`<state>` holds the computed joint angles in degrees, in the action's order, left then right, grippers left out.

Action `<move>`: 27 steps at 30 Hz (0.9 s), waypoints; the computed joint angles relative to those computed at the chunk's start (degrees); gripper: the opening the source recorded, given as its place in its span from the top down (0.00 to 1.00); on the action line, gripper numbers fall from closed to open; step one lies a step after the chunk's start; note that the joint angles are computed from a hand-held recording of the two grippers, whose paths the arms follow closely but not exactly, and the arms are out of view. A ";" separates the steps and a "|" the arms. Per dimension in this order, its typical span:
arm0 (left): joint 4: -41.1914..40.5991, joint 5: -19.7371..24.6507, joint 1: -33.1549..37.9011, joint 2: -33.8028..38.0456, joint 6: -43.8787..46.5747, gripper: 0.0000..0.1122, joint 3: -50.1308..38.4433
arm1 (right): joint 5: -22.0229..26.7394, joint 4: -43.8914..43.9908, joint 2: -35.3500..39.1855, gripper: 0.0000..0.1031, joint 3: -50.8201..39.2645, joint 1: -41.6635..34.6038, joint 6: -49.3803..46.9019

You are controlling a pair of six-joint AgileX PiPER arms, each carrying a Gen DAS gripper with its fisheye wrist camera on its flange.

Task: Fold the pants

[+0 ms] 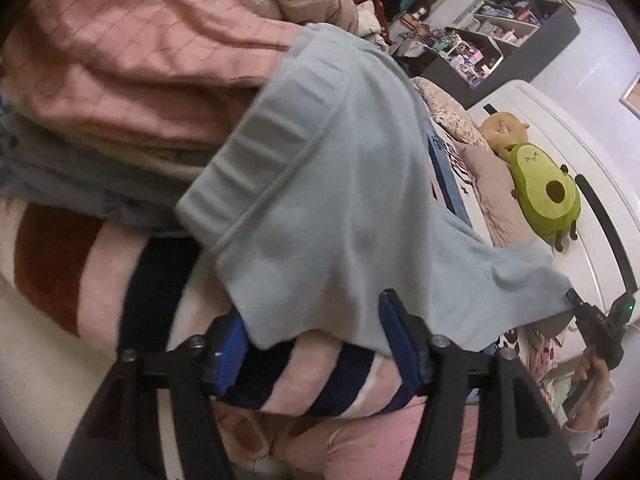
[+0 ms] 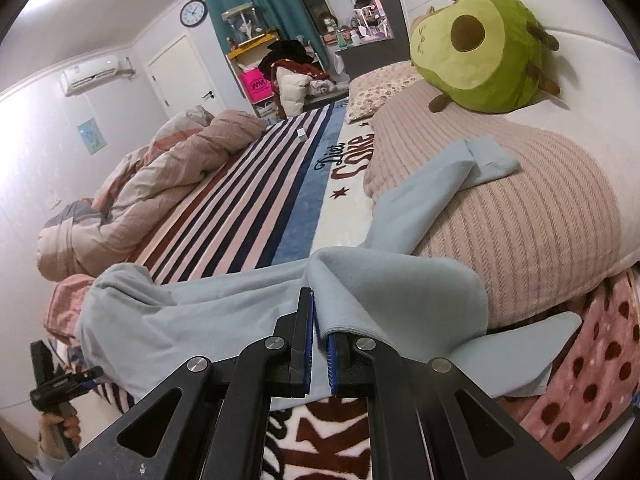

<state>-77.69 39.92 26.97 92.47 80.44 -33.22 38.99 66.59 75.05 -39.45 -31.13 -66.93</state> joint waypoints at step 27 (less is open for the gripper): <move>46.60 -11.73 -22.26 9.78 -50.11 0.97 -46.88 | -11.44 -22.97 16.39 0.99 -24.94 10.01 19.40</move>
